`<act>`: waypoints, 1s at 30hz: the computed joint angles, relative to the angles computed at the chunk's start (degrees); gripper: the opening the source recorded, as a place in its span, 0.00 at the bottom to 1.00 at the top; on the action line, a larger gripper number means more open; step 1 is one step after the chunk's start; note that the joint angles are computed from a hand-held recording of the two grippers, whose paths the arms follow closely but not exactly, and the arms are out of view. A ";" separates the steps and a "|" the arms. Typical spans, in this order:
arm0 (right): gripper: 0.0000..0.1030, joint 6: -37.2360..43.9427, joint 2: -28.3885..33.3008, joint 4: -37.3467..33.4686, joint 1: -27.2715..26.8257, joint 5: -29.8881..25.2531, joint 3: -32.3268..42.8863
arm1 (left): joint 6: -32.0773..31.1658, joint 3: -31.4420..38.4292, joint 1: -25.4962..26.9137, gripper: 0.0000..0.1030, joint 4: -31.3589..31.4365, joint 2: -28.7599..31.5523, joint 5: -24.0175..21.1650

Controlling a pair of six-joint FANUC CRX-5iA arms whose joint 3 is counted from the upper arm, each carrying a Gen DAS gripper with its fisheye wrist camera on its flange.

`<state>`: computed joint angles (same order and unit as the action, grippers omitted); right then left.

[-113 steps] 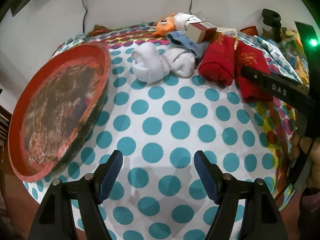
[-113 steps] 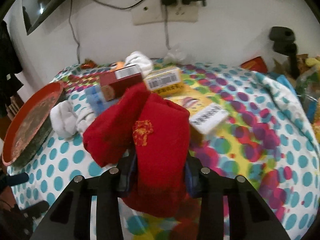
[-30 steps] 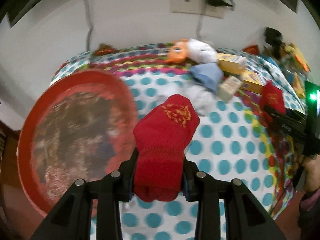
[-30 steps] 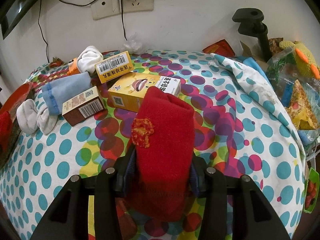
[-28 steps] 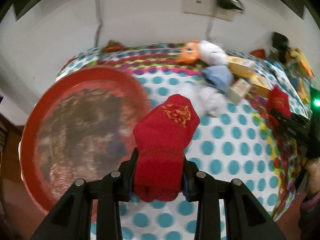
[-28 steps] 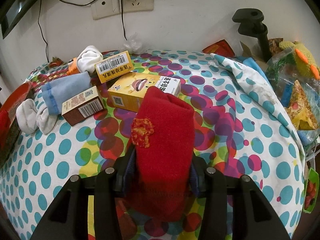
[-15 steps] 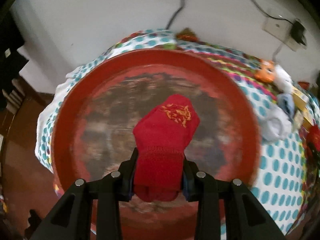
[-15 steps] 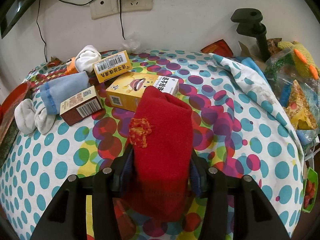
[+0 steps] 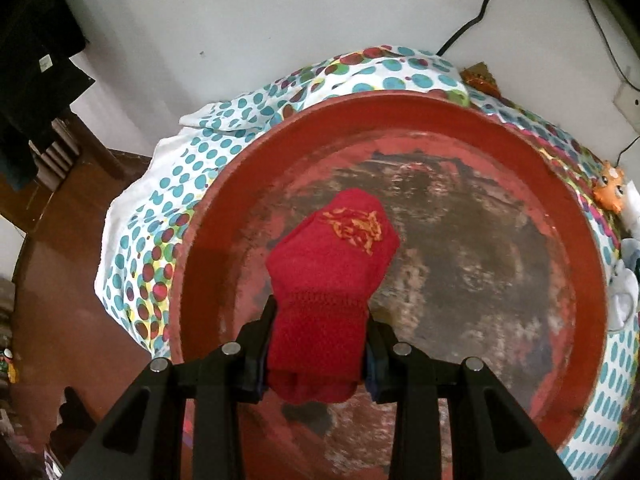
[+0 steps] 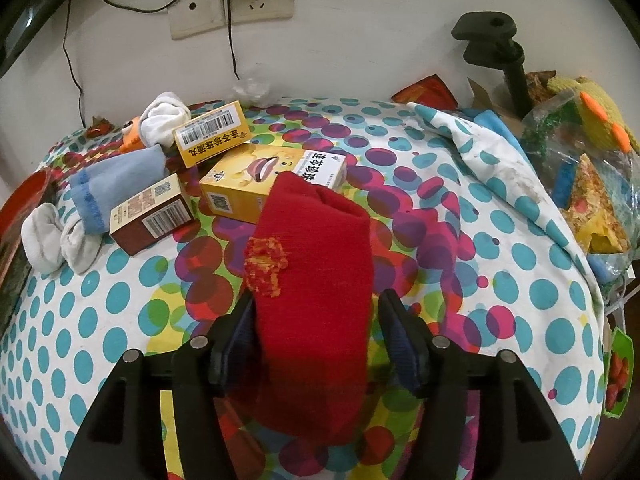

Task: Organize objects
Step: 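Carry the red sock with the left gripper onto the red tray and release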

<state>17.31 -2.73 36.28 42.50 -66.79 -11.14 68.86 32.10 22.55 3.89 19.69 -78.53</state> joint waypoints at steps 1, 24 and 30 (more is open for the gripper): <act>0.58 0.02 0.05 0.02 0.00 -0.13 0.05 | 0.06 0.22 0.05 0.34 -0.30 0.25 0.09; 0.63 -0.18 0.25 -0.03 -0.32 -0.55 0.17 | -5.91 -12.89 2.57 0.55 3.28 -11.75 7.23; 0.64 -0.31 0.48 0.19 -0.28 -1.05 0.32 | -12.46 -27.48 5.22 0.55 9.96 -23.54 10.91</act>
<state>17.01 -2.25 36.46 42.22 -67.84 -10.82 56.40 4.62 27.77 13.86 -3.85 -67.62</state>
